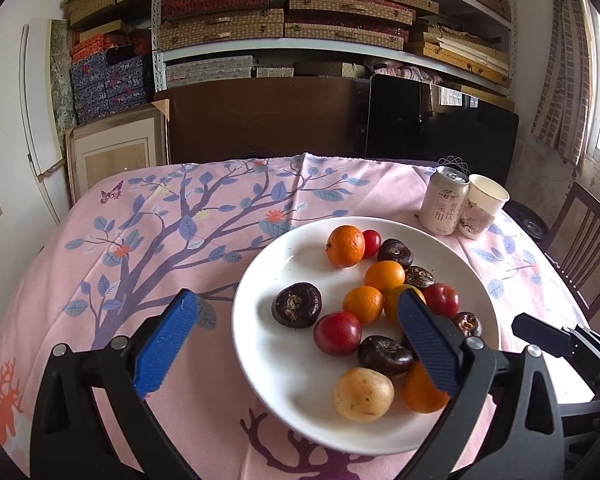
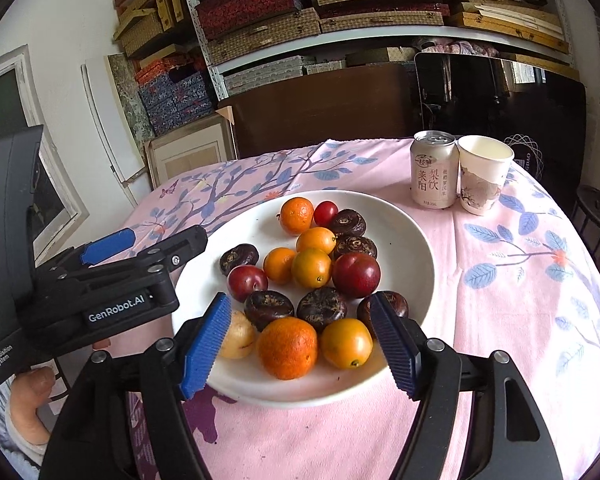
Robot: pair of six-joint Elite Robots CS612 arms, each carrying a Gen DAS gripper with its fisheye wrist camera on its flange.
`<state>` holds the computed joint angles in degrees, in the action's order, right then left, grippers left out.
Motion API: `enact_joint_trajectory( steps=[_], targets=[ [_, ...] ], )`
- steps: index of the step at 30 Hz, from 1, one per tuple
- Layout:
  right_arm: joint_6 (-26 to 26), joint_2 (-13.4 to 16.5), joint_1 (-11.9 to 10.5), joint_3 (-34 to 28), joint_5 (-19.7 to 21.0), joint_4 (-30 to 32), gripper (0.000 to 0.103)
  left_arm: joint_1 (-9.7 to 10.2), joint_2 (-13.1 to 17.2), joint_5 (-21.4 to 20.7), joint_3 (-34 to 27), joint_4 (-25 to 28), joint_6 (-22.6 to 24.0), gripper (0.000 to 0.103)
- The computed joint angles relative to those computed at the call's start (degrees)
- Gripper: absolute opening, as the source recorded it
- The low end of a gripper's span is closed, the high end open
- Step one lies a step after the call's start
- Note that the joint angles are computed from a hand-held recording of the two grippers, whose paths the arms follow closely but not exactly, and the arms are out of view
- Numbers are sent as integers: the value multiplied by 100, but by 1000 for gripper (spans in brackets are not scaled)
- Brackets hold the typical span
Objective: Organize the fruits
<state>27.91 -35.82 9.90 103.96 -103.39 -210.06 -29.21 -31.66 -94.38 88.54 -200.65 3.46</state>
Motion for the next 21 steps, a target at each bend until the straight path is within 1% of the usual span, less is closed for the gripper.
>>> enact_joint_trajectory(
  steps=[6,10,12,15,16,19,21],
  targets=[
    [184,-9,79,251,-28,-383,74,-57,-132,327,572,-584,260,98],
    [181,21,200,386,-236,-611,83,-94,-184,577,954,-902,401,98],
    [79,32,291,441,-430,-671,86,-116,-204,643,1148,-1166,486,98],
    [-73,54,440,522,-842,-779,95,-164,-197,790,1409,-1657,663,98],
    [-109,61,483,550,-963,-832,99,-168,-198,771,1472,-1779,735,98],
    [-125,71,548,658,-1137,-1008,99,-143,-240,608,1611,-1870,764,98],
    [26,34,579,718,-1263,-887,99,-147,-262,659,1658,-1895,720,98]
  ],
)
